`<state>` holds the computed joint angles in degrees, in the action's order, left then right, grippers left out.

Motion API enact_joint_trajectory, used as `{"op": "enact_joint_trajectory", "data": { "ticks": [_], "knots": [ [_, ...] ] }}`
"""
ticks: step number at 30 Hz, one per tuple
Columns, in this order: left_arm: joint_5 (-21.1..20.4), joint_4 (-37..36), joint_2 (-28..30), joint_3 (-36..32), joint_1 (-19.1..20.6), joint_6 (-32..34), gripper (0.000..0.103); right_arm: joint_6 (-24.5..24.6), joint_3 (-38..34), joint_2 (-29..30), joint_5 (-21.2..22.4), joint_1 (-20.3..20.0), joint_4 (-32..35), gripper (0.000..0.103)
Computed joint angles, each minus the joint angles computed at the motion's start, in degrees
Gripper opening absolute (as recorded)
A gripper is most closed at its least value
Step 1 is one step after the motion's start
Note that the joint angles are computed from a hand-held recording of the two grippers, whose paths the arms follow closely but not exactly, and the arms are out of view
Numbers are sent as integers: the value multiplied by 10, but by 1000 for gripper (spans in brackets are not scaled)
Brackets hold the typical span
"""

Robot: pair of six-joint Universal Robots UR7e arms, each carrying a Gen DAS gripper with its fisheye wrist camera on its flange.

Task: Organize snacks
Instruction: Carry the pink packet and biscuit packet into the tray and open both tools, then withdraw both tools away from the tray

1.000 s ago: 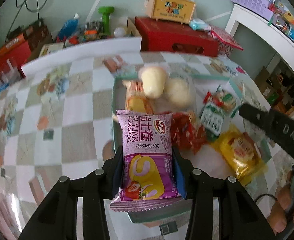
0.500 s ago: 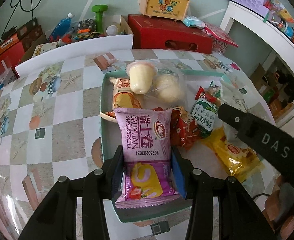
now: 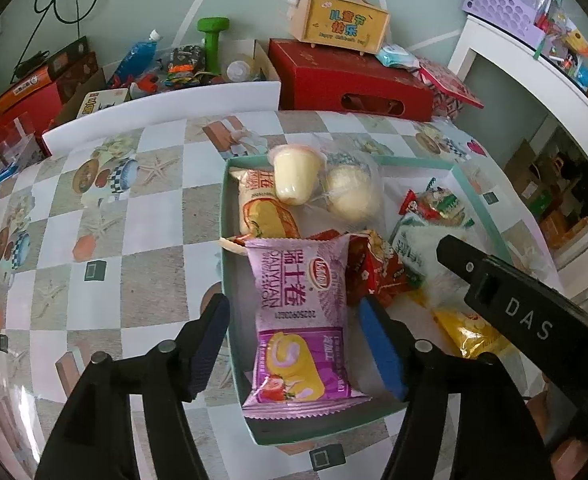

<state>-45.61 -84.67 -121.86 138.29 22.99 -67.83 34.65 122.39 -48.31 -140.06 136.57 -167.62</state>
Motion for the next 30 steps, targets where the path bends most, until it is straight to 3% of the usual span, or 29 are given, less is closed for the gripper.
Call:
{"op": "enact_joint_trajectory", "data": {
  "ticks": [5, 9, 14, 21, 23, 30],
  "knots": [
    [21, 49, -17, -12, -5, -42, 70, 10, -1, -1, -4, -1, 10, 65],
    [42, 120, -21, -27, 7, -112, 87, 12, -2, -1, -3, -2, 17, 69],
    [66, 231, -22, -51, 24, -212, 89, 4, -9, 6, -3, 1, 22, 79],
    [74, 302, -33, -65, 42, -282, 95, -26, -19, 23, -10, 9, 10, 103],
    [73, 310, -32, -67, 39, -291, 103, -41, -21, 29, -14, 14, -3, 103],
    [67, 339, -47, -67, 8, -310, 103, -73, -30, 40, -24, 34, -2, 103]
  ]
}}
